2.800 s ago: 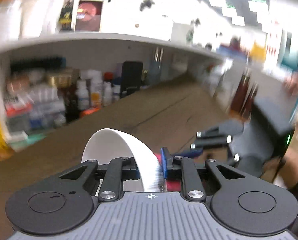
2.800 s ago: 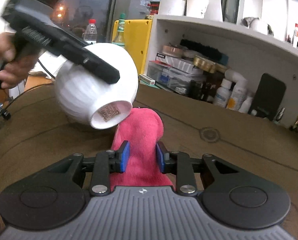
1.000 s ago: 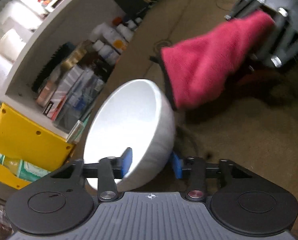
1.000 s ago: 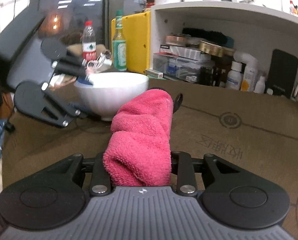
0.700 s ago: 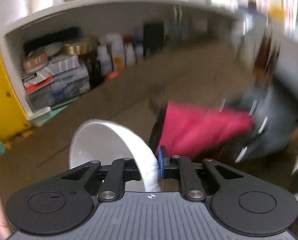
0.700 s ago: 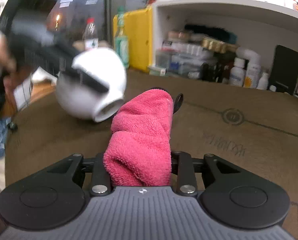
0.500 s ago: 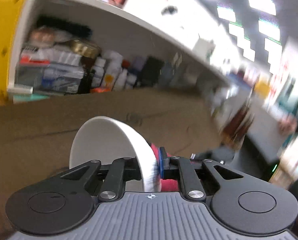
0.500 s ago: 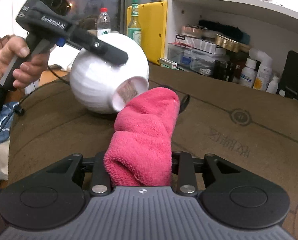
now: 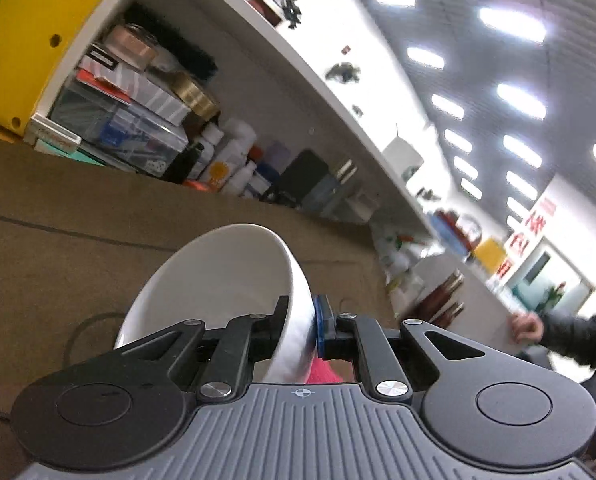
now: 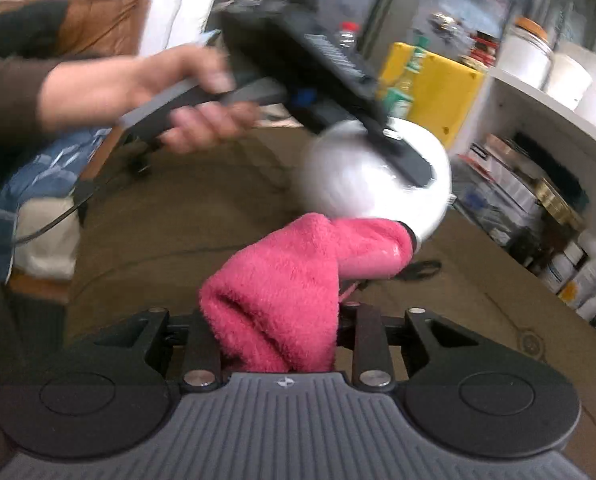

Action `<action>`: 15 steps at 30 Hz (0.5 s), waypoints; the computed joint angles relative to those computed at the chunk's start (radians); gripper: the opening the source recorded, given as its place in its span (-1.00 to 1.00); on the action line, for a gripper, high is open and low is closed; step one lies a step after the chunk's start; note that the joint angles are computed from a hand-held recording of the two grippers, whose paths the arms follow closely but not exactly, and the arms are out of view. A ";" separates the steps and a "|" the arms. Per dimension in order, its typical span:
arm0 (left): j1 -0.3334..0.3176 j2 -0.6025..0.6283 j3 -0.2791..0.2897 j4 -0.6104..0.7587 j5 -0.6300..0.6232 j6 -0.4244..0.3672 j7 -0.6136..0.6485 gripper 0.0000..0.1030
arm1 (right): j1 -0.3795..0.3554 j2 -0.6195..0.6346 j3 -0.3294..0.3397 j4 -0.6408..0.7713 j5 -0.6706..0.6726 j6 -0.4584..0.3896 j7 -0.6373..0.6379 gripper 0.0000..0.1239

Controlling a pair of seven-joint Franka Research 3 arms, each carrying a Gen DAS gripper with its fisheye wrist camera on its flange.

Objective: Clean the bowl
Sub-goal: 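Lower the white bowl upright onto the mat with the left gripper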

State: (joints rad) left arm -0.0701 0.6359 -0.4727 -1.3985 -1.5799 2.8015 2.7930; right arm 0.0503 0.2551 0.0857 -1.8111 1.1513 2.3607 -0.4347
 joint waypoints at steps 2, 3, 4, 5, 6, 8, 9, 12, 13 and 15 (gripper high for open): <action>-0.004 -0.001 0.004 -0.003 0.019 0.000 -0.012 -0.76 | 0.000 0.015 0.001 0.021 0.019 0.013 0.022 -0.55; -0.004 -0.002 0.005 -0.004 0.029 0.001 -0.018 -0.76 | 0.003 0.048 0.002 0.064 0.042 0.051 0.059 -0.55; -0.005 -0.002 0.005 -0.006 0.039 0.002 -0.024 -0.76 | 0.012 0.084 0.007 0.104 0.066 0.126 0.092 -0.54; -0.005 -0.002 0.004 -0.007 0.050 0.003 -0.030 -0.76 | 0.020 0.125 0.014 0.151 0.084 0.202 0.129 -0.54; -0.004 -0.002 0.003 -0.009 0.061 0.004 -0.036 -0.76 | 0.022 0.164 0.023 0.198 0.095 0.262 0.168 -0.56; -0.002 -0.002 -0.001 -0.011 0.083 0.006 -0.050 -0.77 | 0.006 0.226 0.043 0.276 0.108 0.300 0.240 -0.56; 0.007 -0.006 -0.009 -0.016 0.082 0.002 -0.044 -0.77 | -0.003 0.252 0.053 0.309 0.112 0.313 0.274 -0.55; 0.004 -0.009 -0.012 -0.013 0.101 0.012 -0.043 -0.76 | -0.055 0.261 0.099 0.318 0.147 0.308 0.300 -0.55; -0.009 -0.006 -0.005 -0.004 0.132 0.024 -0.065 -0.75 | -0.069 0.255 0.110 0.308 0.162 0.306 0.296 -0.55; -0.030 0.003 0.001 0.013 0.206 0.048 -0.116 -0.77 | -0.091 0.239 0.118 0.285 0.190 0.299 0.293 -0.55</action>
State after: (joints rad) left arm -0.0997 0.6390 -0.4714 -1.3859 -1.3741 2.8493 2.6766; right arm -0.0410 0.4943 0.2040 -1.5257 1.3414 2.6598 -0.1415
